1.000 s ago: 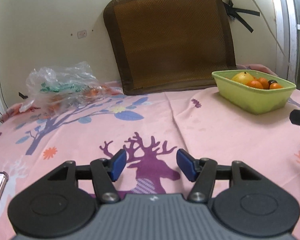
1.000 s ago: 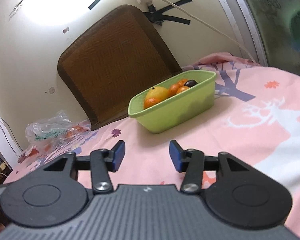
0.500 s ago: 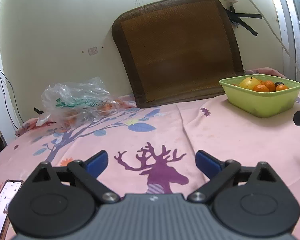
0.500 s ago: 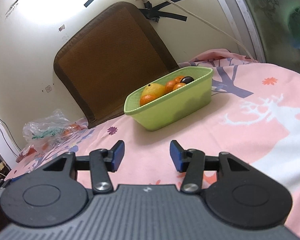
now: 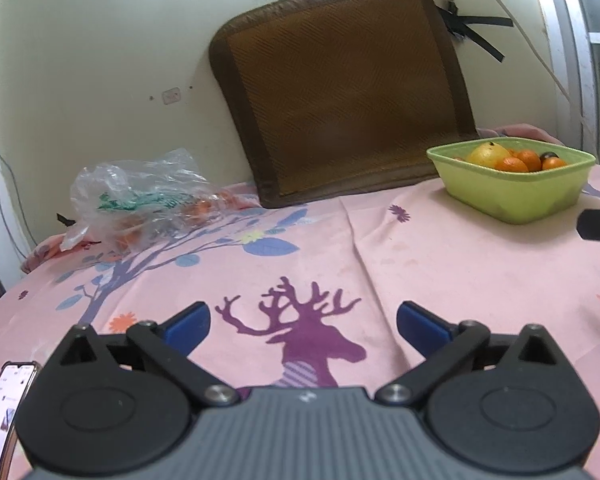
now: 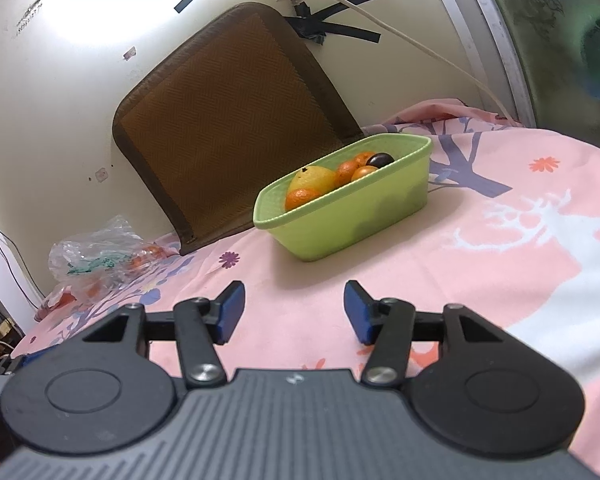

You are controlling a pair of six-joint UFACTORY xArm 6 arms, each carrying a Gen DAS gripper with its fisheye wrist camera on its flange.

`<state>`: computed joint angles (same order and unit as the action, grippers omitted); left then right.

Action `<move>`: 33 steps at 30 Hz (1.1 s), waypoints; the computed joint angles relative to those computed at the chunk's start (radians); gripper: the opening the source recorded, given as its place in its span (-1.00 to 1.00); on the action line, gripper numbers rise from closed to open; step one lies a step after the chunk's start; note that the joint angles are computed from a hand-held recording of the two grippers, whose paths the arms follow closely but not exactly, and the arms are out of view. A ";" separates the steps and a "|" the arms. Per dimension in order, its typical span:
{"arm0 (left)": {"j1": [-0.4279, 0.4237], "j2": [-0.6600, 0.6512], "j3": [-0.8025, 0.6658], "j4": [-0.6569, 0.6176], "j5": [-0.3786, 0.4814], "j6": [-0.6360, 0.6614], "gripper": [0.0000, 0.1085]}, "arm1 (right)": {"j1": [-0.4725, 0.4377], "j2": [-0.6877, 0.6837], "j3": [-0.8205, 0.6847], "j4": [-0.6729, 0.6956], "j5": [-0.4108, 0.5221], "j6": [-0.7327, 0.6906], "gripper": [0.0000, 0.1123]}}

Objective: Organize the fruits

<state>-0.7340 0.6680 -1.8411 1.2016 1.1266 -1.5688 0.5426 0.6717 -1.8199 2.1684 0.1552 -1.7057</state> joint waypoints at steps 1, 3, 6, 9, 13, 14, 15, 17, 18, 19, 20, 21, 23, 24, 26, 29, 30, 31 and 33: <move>0.002 0.000 0.000 -0.008 -0.008 0.007 0.90 | -0.001 -0.001 0.002 -0.002 0.004 0.001 0.02; 0.007 -0.006 0.011 -0.018 -0.035 0.015 0.90 | -0.001 -0.001 0.004 -0.006 0.008 0.004 0.03; 0.009 -0.015 0.024 -0.015 -0.050 0.004 0.90 | -0.006 -0.007 0.014 0.003 0.025 -0.008 0.15; 0.010 -0.014 0.022 -0.025 -0.053 0.006 0.90 | -0.009 -0.010 0.019 0.011 0.036 -0.017 0.17; 0.006 -0.007 0.009 -0.034 -0.030 0.012 0.90 | -0.003 -0.006 0.012 -0.019 0.024 0.015 0.18; 0.005 -0.001 0.000 -0.038 -0.022 0.019 0.90 | -0.004 -0.006 0.013 -0.015 0.025 0.011 0.18; 0.004 0.003 -0.007 -0.041 -0.017 0.027 0.90 | -0.005 -0.008 0.015 -0.008 0.028 0.004 0.19; 0.002 0.013 -0.022 -0.047 -0.004 0.042 0.90 | -0.008 -0.013 0.020 0.015 0.035 -0.017 0.25; 0.000 0.016 -0.027 -0.048 0.002 0.047 0.90 | -0.010 -0.013 0.021 0.020 0.039 -0.021 0.25; -0.001 0.018 -0.030 -0.048 0.006 0.050 0.90 | -0.011 -0.014 0.022 0.026 0.040 -0.025 0.25; 0.000 0.017 -0.029 -0.048 0.004 0.051 0.90 | -0.010 -0.014 0.022 0.030 0.040 -0.026 0.25; 0.001 0.014 -0.023 -0.046 -0.001 0.048 0.90 | -0.010 -0.014 0.022 0.032 0.039 -0.027 0.25; 0.004 0.003 -0.007 -0.043 -0.015 0.036 0.90 | -0.007 -0.013 0.021 0.030 0.036 -0.023 0.26; 0.007 -0.004 0.004 -0.041 -0.027 0.027 0.90 | -0.007 -0.013 0.020 0.025 0.034 -0.019 0.26; 0.011 -0.016 0.022 -0.039 -0.045 0.013 0.90 | -0.004 -0.011 0.017 0.014 0.030 -0.009 0.27; 0.014 -0.023 0.032 -0.040 -0.059 0.004 0.90 | -0.003 -0.005 0.011 -0.026 0.027 0.028 0.27; 0.016 -0.027 0.038 -0.038 -0.067 -0.001 0.90 | -0.002 -0.003 0.009 -0.035 0.025 0.037 0.27; 0.016 -0.028 0.041 -0.037 -0.070 -0.004 0.90 | -0.001 -0.002 0.008 -0.044 0.024 0.045 0.28; 0.016 -0.030 0.043 -0.039 -0.073 -0.008 0.90 | 0.000 0.001 0.006 -0.063 0.023 0.062 0.30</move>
<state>-0.7177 0.6378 -1.7979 1.1629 1.0539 -1.5773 0.5430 0.6723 -1.8139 2.1059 0.1781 -1.6438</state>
